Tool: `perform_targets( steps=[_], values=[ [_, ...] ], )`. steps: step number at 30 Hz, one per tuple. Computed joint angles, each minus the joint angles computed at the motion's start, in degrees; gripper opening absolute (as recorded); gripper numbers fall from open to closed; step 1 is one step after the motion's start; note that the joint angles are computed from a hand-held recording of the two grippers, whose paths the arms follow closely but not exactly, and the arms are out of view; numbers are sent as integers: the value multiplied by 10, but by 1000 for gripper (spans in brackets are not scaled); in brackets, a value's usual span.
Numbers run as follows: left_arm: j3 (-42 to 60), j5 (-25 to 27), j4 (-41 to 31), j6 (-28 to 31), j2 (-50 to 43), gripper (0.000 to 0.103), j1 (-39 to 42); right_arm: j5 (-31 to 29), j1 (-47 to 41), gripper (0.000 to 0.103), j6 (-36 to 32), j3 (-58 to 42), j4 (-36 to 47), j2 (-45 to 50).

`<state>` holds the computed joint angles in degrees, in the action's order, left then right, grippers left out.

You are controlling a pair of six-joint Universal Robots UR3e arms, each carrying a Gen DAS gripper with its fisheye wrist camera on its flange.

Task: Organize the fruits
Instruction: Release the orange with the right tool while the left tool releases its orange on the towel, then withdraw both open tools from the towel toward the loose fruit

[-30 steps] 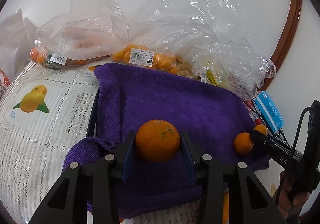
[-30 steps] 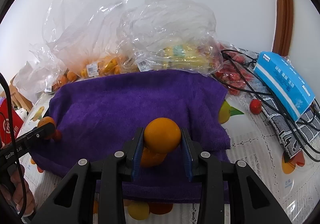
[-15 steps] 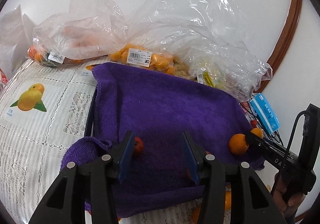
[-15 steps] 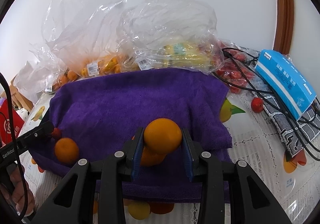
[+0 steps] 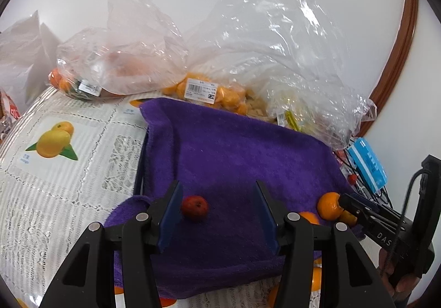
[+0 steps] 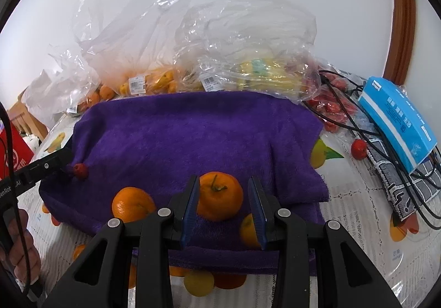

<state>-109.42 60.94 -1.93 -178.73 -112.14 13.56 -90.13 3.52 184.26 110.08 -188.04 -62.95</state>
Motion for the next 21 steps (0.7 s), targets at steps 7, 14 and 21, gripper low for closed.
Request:
perform_targets(
  steps=[7,14,21],
  values=[
    [-16,25,22,-2,9,51,-7,-1,-3,51,18,44,-44,-39],
    [-108,31,82,4,76,56,4,-18,18,55,29,131,-51,-124],
    [-267,-20,99,55,187,56,79,-9,21,41,60,253,-95,-187]
  ],
)
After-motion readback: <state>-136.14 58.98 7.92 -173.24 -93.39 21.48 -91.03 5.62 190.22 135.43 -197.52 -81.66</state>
